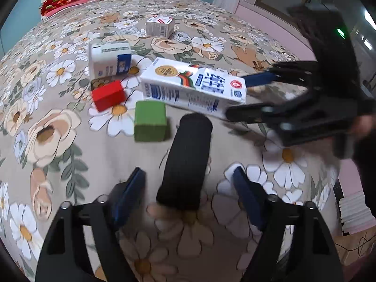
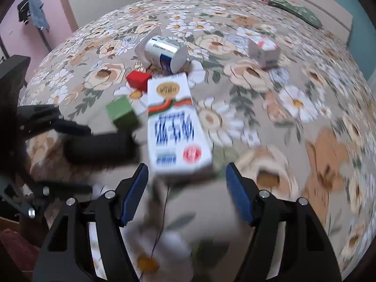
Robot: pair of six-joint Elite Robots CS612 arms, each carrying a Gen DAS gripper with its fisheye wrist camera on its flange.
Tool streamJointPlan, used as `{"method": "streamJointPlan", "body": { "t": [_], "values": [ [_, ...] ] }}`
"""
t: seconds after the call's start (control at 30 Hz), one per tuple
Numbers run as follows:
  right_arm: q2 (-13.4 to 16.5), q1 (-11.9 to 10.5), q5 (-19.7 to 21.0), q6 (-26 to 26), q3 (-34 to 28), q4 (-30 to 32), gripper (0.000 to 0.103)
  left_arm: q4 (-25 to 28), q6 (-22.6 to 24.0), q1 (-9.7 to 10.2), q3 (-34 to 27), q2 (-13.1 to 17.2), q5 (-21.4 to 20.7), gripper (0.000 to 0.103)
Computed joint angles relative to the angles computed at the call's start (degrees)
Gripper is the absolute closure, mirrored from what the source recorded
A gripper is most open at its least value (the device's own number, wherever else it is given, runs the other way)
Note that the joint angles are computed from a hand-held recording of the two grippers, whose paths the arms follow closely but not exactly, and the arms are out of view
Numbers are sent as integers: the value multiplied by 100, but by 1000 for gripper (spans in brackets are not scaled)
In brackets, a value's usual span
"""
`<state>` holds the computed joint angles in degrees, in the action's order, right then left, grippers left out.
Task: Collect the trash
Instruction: 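Grasp the black foam tube with left gripper while right grasps the milk carton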
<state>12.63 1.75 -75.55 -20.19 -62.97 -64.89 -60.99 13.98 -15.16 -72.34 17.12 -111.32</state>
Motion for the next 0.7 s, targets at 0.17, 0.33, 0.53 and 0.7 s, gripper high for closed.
{"method": "streamJointPlan", "body": {
  "t": [0.17,0.33,0.53,0.7],
  "values": [
    [-206,26,268,29,642,-248,34,-110,8,-56,179,-45,66,47],
    [-268,106,277,-20,921,-407,50,-150,-192,-60,261,-67,61,65],
    [-241,93,347,184,862,-442,52,16,-497,-113,301,-142,335,67],
    [-207,58,305,421,626,-417,52,168,-692,-138,217,-192,490,68]
  ]
}}
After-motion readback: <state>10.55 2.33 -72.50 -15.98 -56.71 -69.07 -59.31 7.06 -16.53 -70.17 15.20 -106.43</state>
